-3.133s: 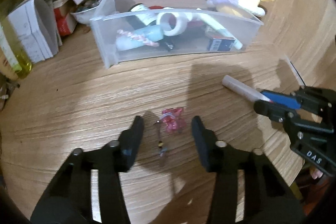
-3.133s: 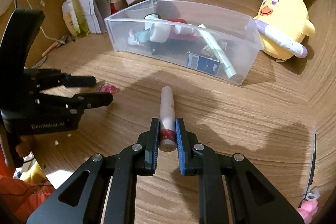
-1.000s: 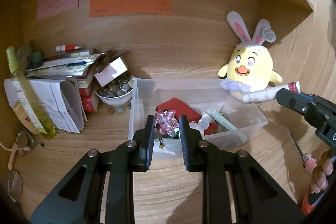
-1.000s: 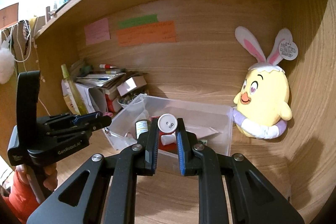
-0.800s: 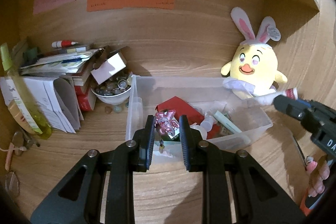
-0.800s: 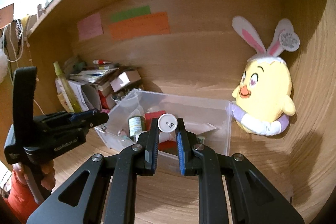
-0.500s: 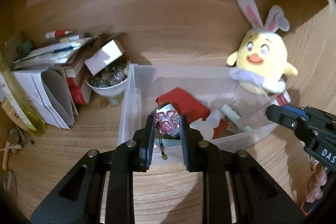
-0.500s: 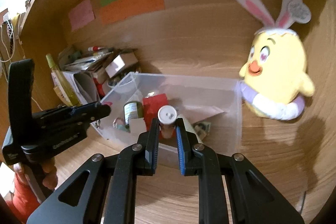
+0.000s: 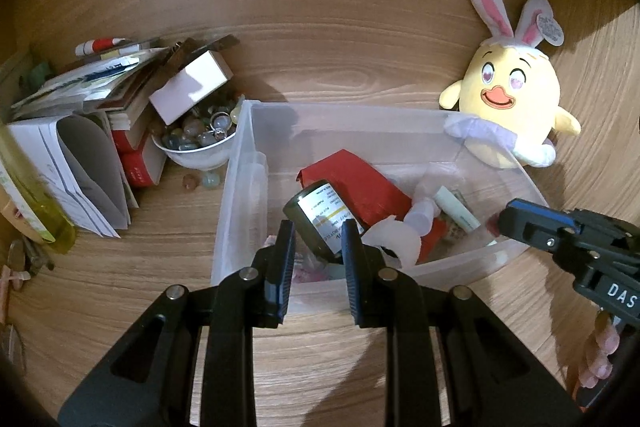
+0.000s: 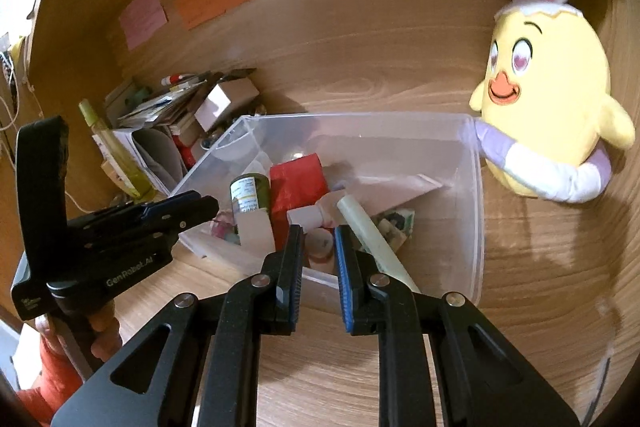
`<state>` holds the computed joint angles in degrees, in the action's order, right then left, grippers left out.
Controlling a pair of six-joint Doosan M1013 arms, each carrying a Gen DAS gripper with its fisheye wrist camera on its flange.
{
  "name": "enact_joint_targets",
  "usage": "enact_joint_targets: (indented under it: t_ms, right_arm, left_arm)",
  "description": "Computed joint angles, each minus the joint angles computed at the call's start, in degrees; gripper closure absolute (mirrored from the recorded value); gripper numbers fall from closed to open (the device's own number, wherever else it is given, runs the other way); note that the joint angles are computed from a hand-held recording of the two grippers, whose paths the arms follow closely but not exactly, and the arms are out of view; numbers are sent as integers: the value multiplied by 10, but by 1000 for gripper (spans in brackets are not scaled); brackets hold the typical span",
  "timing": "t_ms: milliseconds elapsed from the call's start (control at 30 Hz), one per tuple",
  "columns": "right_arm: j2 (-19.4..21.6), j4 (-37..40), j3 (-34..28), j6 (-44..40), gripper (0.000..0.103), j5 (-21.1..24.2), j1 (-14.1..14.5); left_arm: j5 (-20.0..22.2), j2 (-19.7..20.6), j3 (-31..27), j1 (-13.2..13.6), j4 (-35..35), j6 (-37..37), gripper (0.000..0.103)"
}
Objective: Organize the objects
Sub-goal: 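Carry the lip tube with the right tool while the left tool carries the keychain into the box, then open both grippers to drop the lip tube and keychain into the box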
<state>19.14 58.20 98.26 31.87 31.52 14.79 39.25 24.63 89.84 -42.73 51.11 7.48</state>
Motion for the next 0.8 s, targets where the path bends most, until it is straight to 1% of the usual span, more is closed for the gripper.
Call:
enact_joint_targets:
  t_ms: [167, 333, 400, 467, 600, 633, 700, 733, 767, 800]
  right_arm:
    - [-2, -1, 2, -1, 88, -10, 1]
    - [-11, -1, 10, -6, 87, -38, 3]
    - [-15, 1, 13, -9, 83, -47, 4]
    - [-20, 3, 18, -15, 75, -63, 6]
    - [-29, 8, 26, -31, 70, -87, 10]
    - [-30, 5, 28, -32, 68, -93, 11]
    - [-35, -2, 32, -34, 65, -107, 14]
    - [-36, -1, 35, -37, 61, -112, 15]
    - [-39, 1, 37, -42, 57, -117, 17]
    - [-41, 4, 40, -48, 55, -124, 18]
  left_arm:
    - [-5, -4, 4, -1, 8, -7, 81]
    - [-10, -11, 8, -6, 21, -15, 81]
    - [-11, -14, 11, -9, 29, -20, 81]
    - [-12, -18, 14, -12, 38, -26, 81]
    - [-13, -24, 18, -18, 51, -33, 79]
    - [-11, -25, 19, -19, 54, -35, 78]
    - [-9, -27, 21, -21, 59, -42, 67]
    - [-8, -28, 23, -22, 63, -49, 64]
    - [-8, -29, 25, -23, 67, -54, 58]
    - [-7, -31, 27, -24, 72, -60, 56]
